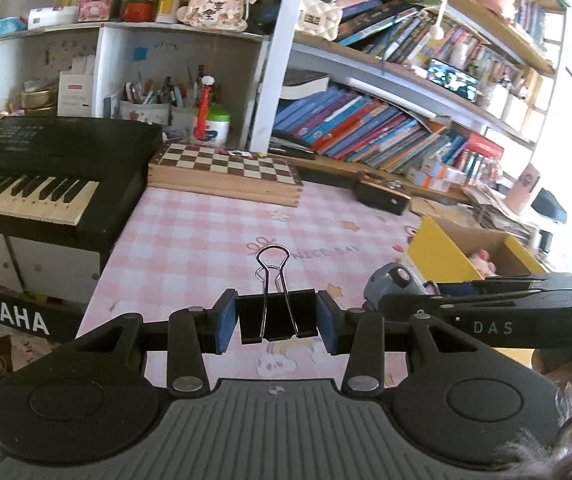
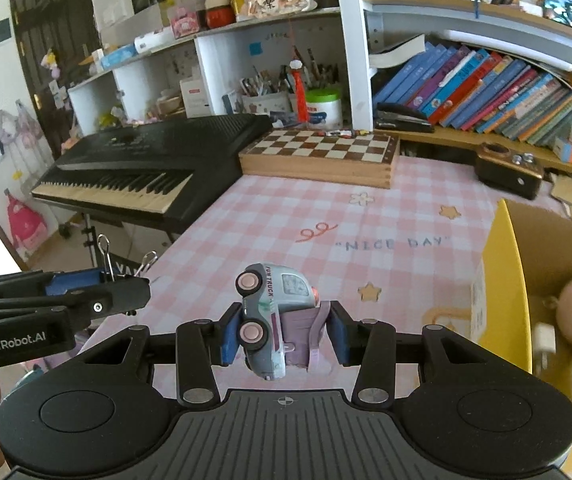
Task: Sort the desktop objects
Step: 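Lift and carry the binder clip and toy car toward the yellow box with both grippers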
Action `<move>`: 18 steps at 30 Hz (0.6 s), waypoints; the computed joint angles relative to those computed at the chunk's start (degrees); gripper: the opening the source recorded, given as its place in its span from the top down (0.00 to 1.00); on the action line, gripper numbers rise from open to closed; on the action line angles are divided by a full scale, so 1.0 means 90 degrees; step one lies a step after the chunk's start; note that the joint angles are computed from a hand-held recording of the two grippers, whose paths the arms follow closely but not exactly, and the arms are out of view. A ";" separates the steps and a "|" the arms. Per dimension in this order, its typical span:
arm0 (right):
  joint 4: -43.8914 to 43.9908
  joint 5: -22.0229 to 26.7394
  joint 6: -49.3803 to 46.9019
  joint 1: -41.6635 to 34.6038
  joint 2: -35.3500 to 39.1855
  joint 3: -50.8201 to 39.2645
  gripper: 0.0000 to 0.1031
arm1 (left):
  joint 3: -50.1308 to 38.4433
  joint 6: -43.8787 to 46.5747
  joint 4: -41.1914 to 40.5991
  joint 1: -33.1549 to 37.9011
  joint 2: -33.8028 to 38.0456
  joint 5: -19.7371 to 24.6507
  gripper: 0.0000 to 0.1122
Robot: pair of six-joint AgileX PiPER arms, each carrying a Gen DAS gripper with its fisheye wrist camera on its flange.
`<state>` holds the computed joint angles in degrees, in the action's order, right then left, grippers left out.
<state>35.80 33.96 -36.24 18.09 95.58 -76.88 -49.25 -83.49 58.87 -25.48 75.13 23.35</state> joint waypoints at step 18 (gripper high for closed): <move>-0.1852 -0.0941 0.2747 0.1164 -0.2343 0.2512 0.58 | 0.1441 -0.0060 -0.0321 -0.1903 -0.2272 0.1379 0.65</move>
